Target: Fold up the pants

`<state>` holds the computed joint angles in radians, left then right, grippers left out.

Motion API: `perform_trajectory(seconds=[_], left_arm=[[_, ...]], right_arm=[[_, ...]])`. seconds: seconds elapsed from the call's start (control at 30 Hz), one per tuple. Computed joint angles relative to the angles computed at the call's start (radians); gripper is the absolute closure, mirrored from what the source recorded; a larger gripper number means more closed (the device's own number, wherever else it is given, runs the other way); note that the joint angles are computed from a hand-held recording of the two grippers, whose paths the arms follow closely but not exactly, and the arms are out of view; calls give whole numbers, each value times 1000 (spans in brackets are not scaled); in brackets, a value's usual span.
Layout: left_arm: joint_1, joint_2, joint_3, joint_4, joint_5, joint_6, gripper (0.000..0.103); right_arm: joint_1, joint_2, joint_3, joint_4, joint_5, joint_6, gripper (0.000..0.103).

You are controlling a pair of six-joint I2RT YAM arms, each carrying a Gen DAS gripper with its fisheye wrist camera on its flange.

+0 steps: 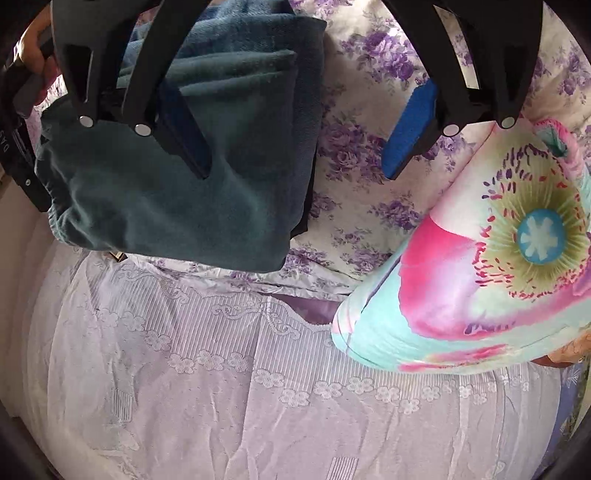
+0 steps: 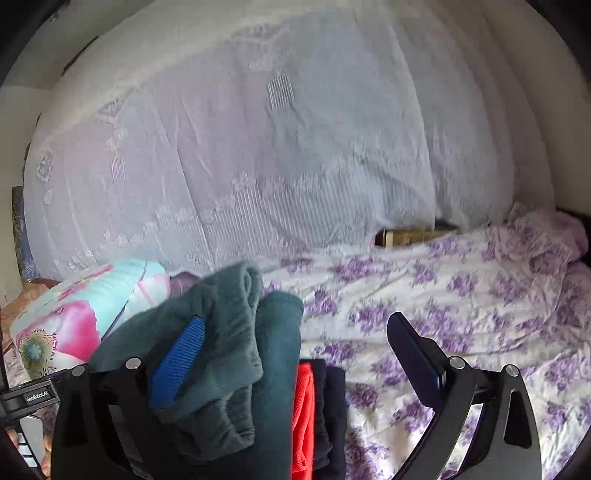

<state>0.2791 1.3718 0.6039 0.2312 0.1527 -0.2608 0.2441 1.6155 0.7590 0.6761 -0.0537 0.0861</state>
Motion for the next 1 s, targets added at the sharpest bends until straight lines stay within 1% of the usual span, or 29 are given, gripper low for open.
perform_trajectory(seconds=[0.07, 0.1, 0.17, 0.2, 0.27, 0.33, 0.4, 0.5, 0.6, 0.67, 0.73, 0.77, 0.8, 0.83, 0.87, 0.93, 1.0], left_arm=[[-23, -47, -34, 11, -22, 0, 13], [-41, -106, -71, 4, -47, 6, 13], [-110, -239, -141, -39, -135, 28, 12], [-158, -309, -172, -73, -194, 42, 10], [-280, -473, -230, -170, -340, 65, 7], [-425, -635, -261, -309, -494, 67, 5], [-572, -767, -265, -458, -641, 15, 5], [-787, -901, -238, -671, -834, -122, 5], [-999, -944, -182, -875, -1017, -322, 5], [-1144, -932, -137, -1023, -1133, -483, 5], [-1274, -890, -91, -1185, -1246, -677, 5], [-1316, -863, -69, -1247, -1283, -752, 5], [-1341, -840, -49, -1291, -1307, -804, 5], [-1354, -826, -28, -1326, -1325, -838, 5], [-1353, -821, -10, -1334, -1332, -838, 5], [-1316, -833, 12, -1289, -1325, -756, 5], [-1259, -843, 22, -1208, -1308, -637, 5]], right_arm=[[10, -58, -53, 3, 25, -18, 4], [14, -95, -92, 8, 35, -15, 4], [8, -169, -171, 8, 24, 6, 4], [3, -210, -209, -6, 13, 14, 4], [3, -313, -276, -76, 22, 5, 4], [2, -433, -346, -137, 37, -8, 4], [-11, -591, -413, -226, 22, -11, 4], [-37, -858, -488, -394, 4, -7, 4], [-75, -1090, -514, -591, -26, 0, 4], [-104, -1206, -518, -686, -50, 9, 4], [-130, -1258, -502, -750, -72, 16, 4], [-145, -1274, -493, -776, -84, 21, 4], [-156, -1288, -485, -795, -92, 25, 4], [-163, -1296, -478, -808, -99, 27, 4], [-168, -1298, -470, -816, -102, 24, 4], [-143, -1285, -442, -825, -62, 10, 4], [-100, -1251, -407, -814, 8, 13, 4]])
